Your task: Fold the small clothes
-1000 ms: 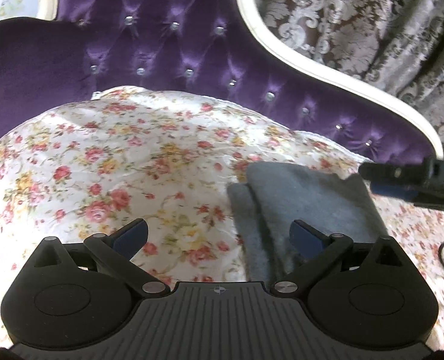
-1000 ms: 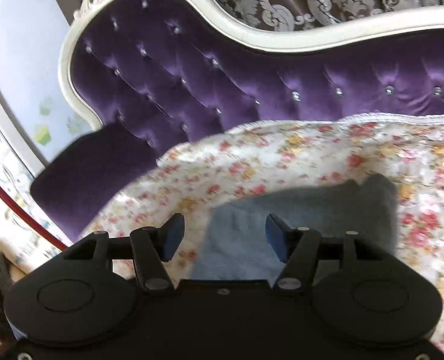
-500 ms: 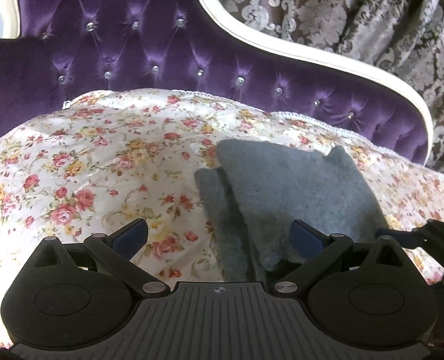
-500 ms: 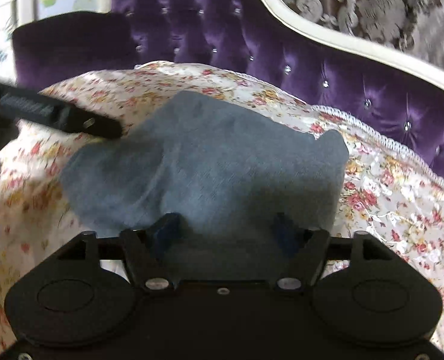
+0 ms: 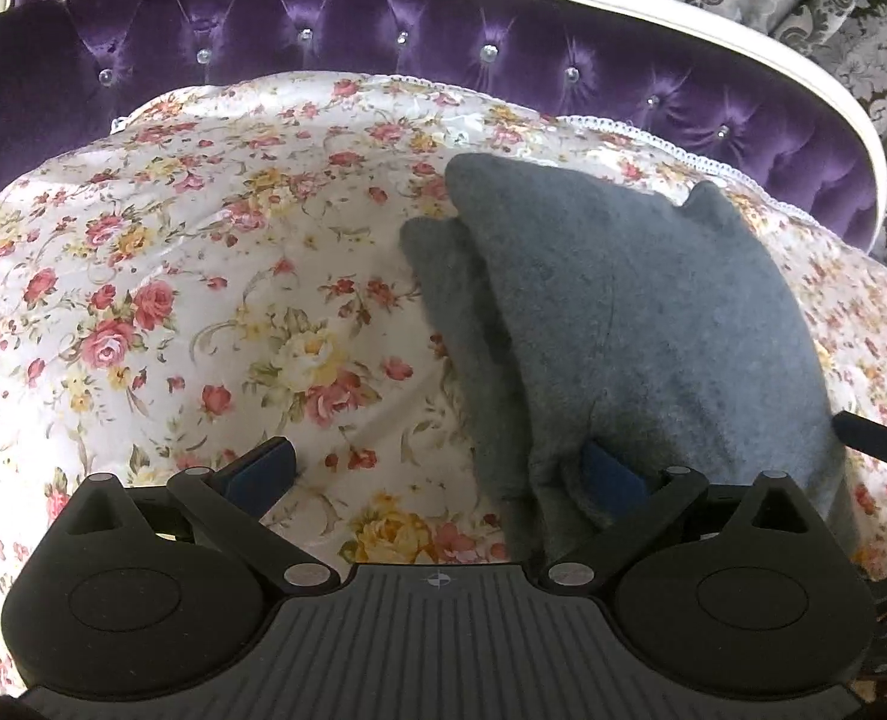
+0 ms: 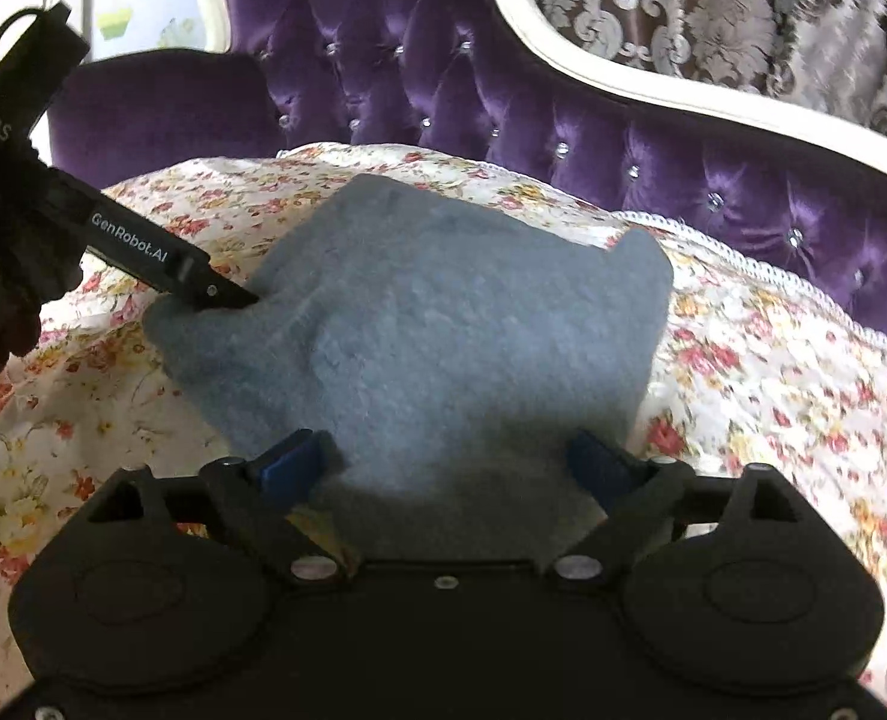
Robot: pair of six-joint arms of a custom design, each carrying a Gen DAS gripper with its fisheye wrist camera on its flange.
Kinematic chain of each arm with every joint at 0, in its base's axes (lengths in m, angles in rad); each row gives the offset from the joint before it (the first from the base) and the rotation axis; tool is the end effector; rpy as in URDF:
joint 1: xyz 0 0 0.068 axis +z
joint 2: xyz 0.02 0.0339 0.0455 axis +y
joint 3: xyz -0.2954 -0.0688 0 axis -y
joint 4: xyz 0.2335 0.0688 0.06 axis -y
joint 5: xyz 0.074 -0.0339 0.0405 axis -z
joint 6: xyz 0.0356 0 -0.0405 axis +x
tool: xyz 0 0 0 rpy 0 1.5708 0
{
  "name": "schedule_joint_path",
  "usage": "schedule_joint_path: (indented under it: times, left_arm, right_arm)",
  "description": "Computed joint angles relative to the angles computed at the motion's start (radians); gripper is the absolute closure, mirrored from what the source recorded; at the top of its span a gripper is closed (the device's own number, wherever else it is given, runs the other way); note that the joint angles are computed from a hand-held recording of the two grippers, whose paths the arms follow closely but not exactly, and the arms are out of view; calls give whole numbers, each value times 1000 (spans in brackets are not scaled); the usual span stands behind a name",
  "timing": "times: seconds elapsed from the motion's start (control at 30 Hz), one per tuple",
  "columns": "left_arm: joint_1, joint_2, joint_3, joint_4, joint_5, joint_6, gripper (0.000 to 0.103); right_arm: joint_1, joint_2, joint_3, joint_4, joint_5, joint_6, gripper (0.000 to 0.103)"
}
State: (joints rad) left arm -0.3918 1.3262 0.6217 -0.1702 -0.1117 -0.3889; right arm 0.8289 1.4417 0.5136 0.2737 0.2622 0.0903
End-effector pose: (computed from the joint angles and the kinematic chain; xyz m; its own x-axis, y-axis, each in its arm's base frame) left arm 0.2191 -0.0862 0.2107 -0.7751 -0.0875 -0.6258 0.0211 0.9862 -0.1640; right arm 0.1797 0.1824 0.1895 -0.4613 -0.3744 -0.8044 -0.5336 0.8414 -0.0856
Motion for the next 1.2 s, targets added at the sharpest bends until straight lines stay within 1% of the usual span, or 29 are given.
schedule_joint_path:
  times: [0.1, 0.2, 0.27, 0.33, 0.5, 0.83, 1.2]
  left_arm:
    - [-5, -2, 1, -6, -4, -3, 0]
    - [-4, 3, 2, -6, -1, -1, 0]
    - [-4, 4, 4, -7, 0, -1, 0]
    - [-3, 4, 5, -7, 1, 0, 0]
    - [-3, 1, 2, -6, 4, -3, 0]
    - [-3, -4, -1, -10, 10, -10, 0]
    - [-3, -15, -1, -28, 21, 12, 0]
  right_arm:
    - [-25, -19, -24, -3, -30, 57, 4]
    - [-89, -24, -36, -15, -129, 130, 4]
    - [-121, -29, -50, -6, -176, 170, 4]
    - [-136, -28, -52, 2, -191, 179, 4]
    - [-119, -23, -41, -12, -170, 177, 4]
    - [-134, -38, -34, -46, -193, 179, 3]
    - [-158, -129, -50, -150, -183, 179, 3]
